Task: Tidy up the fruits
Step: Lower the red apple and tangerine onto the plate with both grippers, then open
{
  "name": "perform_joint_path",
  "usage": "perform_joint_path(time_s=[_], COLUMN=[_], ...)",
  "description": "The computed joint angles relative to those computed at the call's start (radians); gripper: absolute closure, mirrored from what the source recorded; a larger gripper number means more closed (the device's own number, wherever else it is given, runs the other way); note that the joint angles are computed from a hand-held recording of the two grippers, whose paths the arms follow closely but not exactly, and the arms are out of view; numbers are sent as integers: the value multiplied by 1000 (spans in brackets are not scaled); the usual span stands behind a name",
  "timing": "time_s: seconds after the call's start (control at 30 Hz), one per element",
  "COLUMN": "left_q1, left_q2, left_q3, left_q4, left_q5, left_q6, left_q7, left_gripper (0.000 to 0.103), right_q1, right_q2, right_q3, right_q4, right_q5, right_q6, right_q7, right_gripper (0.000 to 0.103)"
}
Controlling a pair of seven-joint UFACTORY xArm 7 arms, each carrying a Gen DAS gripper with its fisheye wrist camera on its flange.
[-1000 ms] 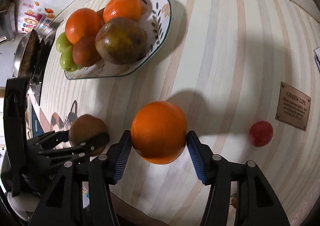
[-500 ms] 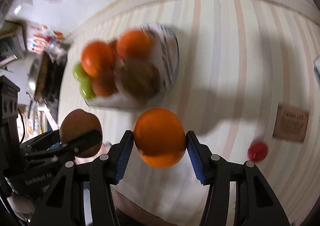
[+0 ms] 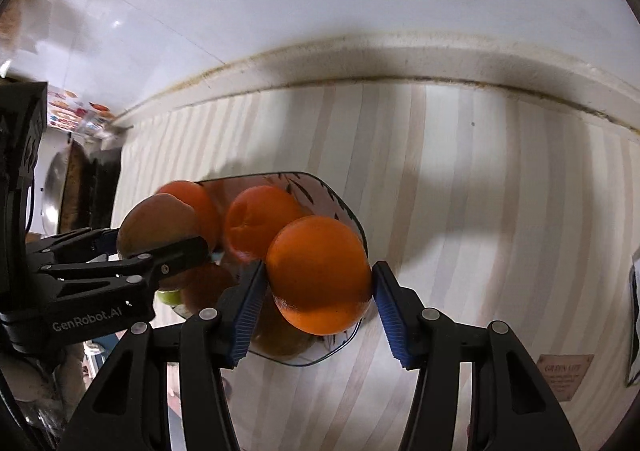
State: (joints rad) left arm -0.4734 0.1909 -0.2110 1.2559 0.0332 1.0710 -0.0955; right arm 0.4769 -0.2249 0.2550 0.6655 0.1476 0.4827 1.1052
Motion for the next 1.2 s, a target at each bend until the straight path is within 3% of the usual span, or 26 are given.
perform_joint_path(time_s=[0.23,0.47,0.7,0.93,0.97,1.07,1.2], left_q1=[-8,-16,0,18,22,37,64], left_q2=[7,16,15,-8,-19,-69,-175], left_q3=[-3,-3,0,3,3,8,18], left_q4=[8,15,7,-17,-25,-57,-130], left_q5=[4,16,-39,-69,-75,-100,-121], left_q6=[21,31,41,28,22,-1,-41], left_q7=[9,-2,-4,5,8,8,4], left_gripper=[39,39,39,39,39,37,18], right_q1=[14,18,16,11,6,-23,-45], right_q2=[11,17,-7,-20,-27,-57,-75], right_q3=[-10,-19,-23,-21,-14,19,72], right_q4=[-41,-32,-46,-47,-46,-26,62], right_q5=[54,77,93,93,80,1,-148], right_q6=[-91,-82,-85,-80,-75,-13,164], right_q7=[-4,-31,-38,-38,-24,49,137], right_gripper=[45,45,26,24,23,9,6])
